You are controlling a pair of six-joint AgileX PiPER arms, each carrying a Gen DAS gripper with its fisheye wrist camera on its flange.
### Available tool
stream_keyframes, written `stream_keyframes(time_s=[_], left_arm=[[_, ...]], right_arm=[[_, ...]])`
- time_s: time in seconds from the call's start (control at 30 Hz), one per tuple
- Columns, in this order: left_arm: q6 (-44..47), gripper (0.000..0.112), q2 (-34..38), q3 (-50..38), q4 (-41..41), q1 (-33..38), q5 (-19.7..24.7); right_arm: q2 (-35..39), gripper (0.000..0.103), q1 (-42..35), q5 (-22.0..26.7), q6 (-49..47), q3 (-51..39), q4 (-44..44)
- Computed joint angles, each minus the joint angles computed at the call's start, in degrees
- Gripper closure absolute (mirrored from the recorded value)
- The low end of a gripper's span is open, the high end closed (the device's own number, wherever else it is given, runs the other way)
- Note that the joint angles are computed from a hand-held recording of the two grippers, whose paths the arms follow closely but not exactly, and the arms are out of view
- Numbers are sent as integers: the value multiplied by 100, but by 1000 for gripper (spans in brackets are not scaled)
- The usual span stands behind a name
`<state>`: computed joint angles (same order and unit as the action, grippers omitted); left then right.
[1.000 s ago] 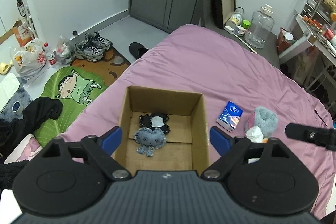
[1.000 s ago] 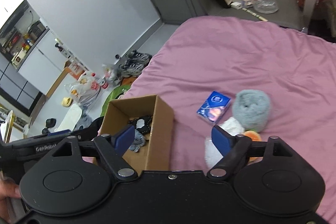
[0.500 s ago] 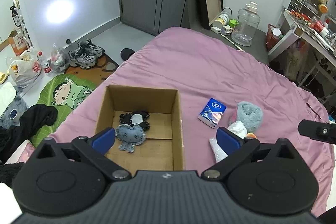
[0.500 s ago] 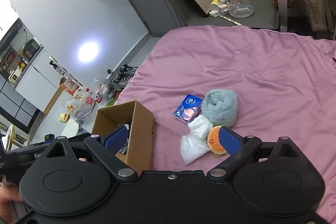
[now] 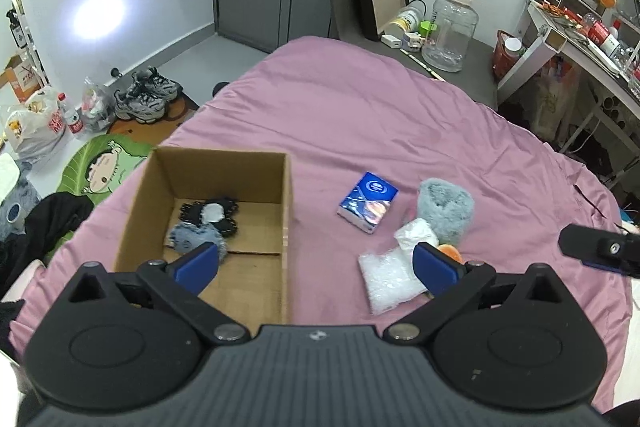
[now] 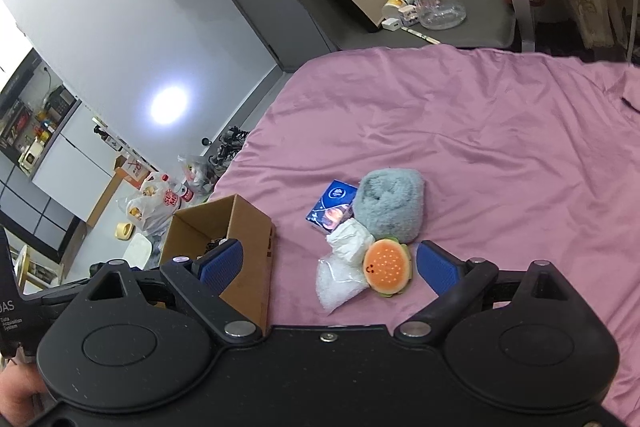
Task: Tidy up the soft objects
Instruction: 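Move both tools from the box back toward the remaining pile, then grasp the white crumpled bag with the left tool while the right tool grasps the burger plush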
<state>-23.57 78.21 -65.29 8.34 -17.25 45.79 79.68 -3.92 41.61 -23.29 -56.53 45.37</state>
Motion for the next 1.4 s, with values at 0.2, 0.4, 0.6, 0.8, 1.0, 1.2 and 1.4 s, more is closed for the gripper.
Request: stream_keyframes(time_s=[0.2,0.4,0.6,0.8,1.0,1.2,1.4], left_arm=[[-1026,10,357,-157,880,-610,99],[-1327,10,734,-432,1068,-924,253],[-1551,10,1088,-594,1026,-1111,106],[-1882,13,1499,-709,1124,-1252,-153],[-1868,19,1933,-946,936,-1197,-261],[-1820,29,2357,-1122,614,-1085,-417],[-1542,37,2707,-1262,0,-826,-529]], right_arm=[[336,10,-335,110,-494,91,348],[654,12,-674,307,-943,114,775],[982,18,-955,517,-1463,100,1206],[1541,30,-1056,668,-1606,-97,1306],[1961,36,-1019,773,-1634,-333,1246],[2358,37,-964,769,-1529,-613,1120],[2795,37,-943,787,-1384,-897,876]])
